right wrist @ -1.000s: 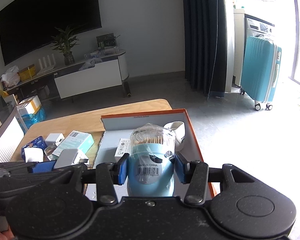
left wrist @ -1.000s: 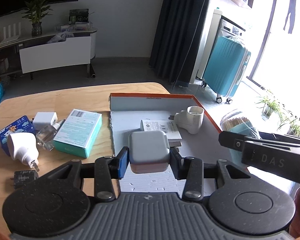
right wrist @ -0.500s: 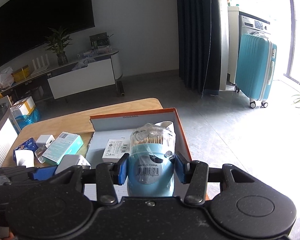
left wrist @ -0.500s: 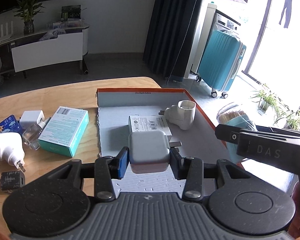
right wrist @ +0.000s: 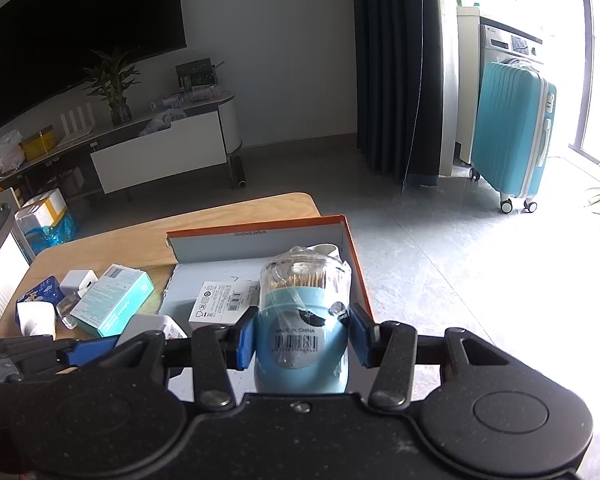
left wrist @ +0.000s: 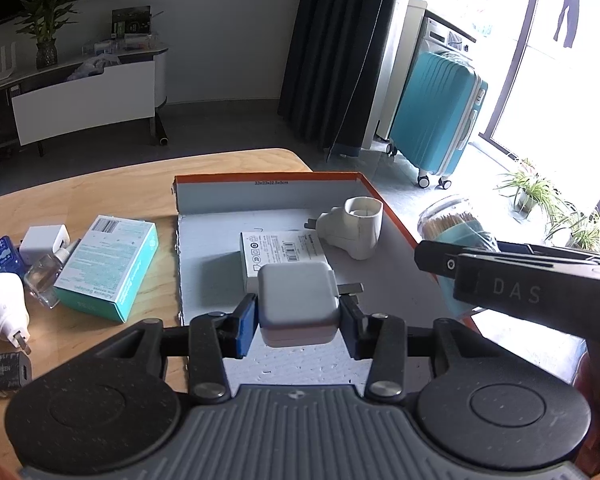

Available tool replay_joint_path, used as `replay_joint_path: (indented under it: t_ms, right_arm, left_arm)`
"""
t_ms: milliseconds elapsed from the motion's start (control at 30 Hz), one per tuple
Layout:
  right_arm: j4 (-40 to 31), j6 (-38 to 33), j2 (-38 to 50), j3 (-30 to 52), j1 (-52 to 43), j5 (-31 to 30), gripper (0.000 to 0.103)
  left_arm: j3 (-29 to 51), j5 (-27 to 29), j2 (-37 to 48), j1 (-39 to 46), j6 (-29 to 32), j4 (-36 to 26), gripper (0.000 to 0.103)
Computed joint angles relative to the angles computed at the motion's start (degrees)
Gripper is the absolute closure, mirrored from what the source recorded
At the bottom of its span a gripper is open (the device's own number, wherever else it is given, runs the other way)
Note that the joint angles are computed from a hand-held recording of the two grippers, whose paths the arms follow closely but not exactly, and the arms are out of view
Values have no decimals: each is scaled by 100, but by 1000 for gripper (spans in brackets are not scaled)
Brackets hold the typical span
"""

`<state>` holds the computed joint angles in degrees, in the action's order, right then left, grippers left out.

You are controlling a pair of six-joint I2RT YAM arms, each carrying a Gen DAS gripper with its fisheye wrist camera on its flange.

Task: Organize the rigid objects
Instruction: 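Carry the charger and the toothpick jar with both grippers over the foam-lined box, then lower the toothpick jar into the box and open the right gripper while the left holds the charger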

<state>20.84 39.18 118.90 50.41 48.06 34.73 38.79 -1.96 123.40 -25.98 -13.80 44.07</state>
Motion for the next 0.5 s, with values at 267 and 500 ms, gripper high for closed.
replay_joint_path:
  t_ms: [267,500]
  right_arm:
    - [40,-212,136,155,-208,-179,46]
    - [54,-310,301,296,-358,-392,46]
  left_arm:
    - [257,-17,101,-30,26,-213,60]
    - [413,10,209,-39,32,-318,60]
